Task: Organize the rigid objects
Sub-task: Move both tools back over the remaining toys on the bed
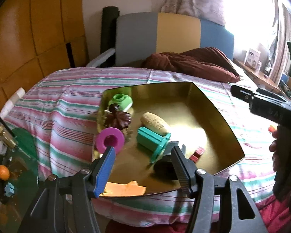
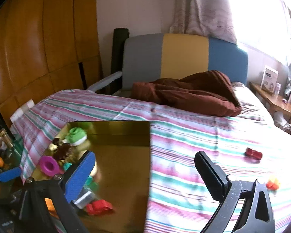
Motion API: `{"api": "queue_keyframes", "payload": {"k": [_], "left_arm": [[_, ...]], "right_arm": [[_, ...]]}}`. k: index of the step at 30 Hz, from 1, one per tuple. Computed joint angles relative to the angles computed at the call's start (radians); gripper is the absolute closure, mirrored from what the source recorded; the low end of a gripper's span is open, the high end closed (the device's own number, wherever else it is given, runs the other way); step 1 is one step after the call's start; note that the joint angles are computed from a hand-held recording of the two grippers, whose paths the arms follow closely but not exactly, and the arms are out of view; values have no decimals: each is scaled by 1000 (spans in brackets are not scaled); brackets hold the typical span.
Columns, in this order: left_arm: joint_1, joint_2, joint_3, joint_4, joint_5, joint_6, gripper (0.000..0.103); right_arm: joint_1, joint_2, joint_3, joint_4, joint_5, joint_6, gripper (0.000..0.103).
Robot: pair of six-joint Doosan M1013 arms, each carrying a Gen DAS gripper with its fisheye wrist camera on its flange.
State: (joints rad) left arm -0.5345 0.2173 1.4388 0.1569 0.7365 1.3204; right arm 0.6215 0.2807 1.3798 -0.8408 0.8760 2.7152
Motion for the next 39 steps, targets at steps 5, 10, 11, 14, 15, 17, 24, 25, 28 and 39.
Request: {"api": "queue_keyframes", "payload": {"k": [5, 10, 11, 14, 15, 17, 24, 25, 28, 39], "left_arm": [[-9, 13, -18, -35, 7, 41, 42], [-20, 22, -36, -60, 8, 87, 42], [-23, 25, -41, -74, 8, 106, 42], [-30, 31, -56, -103, 6, 151, 42], [-34, 34, -63, -108, 6, 166, 42], [-42, 39, -76, -114, 7, 190, 42], [-83, 92, -169, -173, 51, 301, 42], [-89, 105, -190, -187, 66, 317, 42], [-107, 146, -254, -247, 125, 369, 42], [-183, 372, -594, -364, 389, 399, 41]], "right_arm": [[-33, -43, 46, 1, 24, 15, 0], [-68, -90, 98, -19, 52, 75, 0], [-76, -99, 109, -27, 59, 92, 0], [-106, -137, 154, -58, 98, 167, 0], [-114, -146, 164, -66, 113, 184, 0], [-134, -169, 192, -87, 151, 232, 0], [-207, -238, 313, -98, 339, 548, 0], [-229, -250, 319, -39, 341, 581, 0], [-268, -293, 365, 26, 270, 712, 0], [-272, -344, 424, 27, 199, 900, 0]]}}
